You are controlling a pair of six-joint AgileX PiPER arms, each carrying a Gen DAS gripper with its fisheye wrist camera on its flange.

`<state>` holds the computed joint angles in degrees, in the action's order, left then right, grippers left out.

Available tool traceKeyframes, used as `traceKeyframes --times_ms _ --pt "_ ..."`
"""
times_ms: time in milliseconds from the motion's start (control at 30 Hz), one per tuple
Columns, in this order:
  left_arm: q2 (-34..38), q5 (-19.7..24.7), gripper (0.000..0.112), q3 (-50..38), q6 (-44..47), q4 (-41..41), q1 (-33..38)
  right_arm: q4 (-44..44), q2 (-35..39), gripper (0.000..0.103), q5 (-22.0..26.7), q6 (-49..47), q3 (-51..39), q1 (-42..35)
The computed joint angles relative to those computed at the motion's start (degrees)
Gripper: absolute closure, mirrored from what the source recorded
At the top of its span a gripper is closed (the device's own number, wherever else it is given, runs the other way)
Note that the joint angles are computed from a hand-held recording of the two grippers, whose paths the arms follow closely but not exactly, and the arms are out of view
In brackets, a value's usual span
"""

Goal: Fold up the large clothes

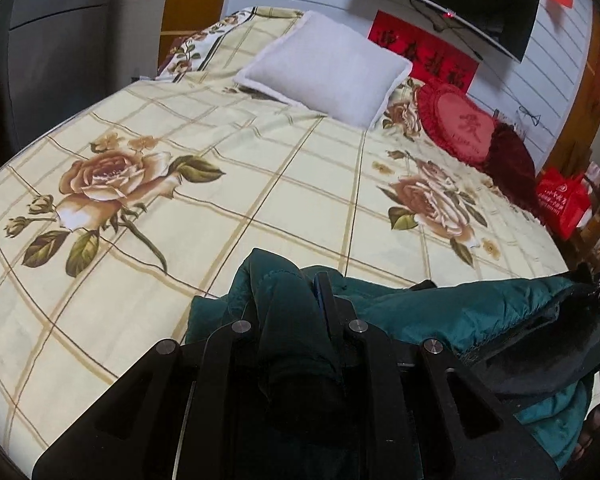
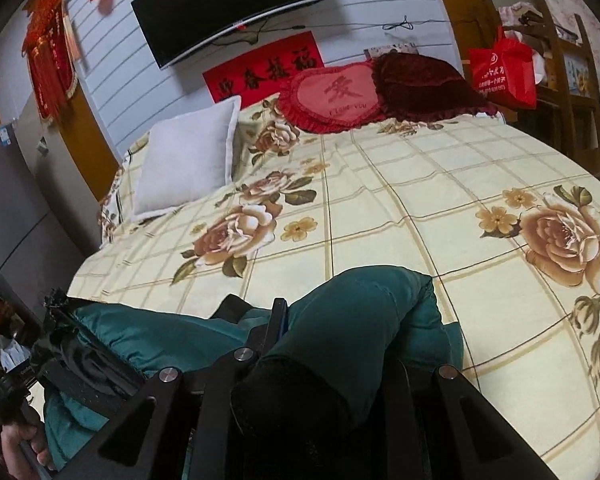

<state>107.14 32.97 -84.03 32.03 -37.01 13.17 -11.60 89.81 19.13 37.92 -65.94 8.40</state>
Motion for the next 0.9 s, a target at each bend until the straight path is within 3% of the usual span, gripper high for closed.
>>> traceKeyframes --times_ms 267,400,600,800,900 --pt "3.0 0.0 0.098 -2.7 -3.6 3.5 -1.4 4.8 4.4 0.085 0.1 -3.8 -2.1 -1.3" --pt "4.0 -0.9 0.096 -3.4 -5.6 6.1 -2.4 11.9 6.1 0.081 0.5 -10.1 -3.0 -2.5" --pt "4.8 1.1 0.095 -4.6 -4.6 4.1 -1.5 32.8 6.4 0.074 0.7 -27.9 -2.3 -6.0" --pt "4.7 4.4 0.092 -6.1 -5.9 4.9 -0.7 32.5 3.6 0.07 2.7 -25.8 -2.0 -6.1" --pt "3.9 7.1 0.087 -7.2 -5.8 4.4 0.1 40.4 1.2 0.067 1.9 -31.0 -0.1 -7.5"
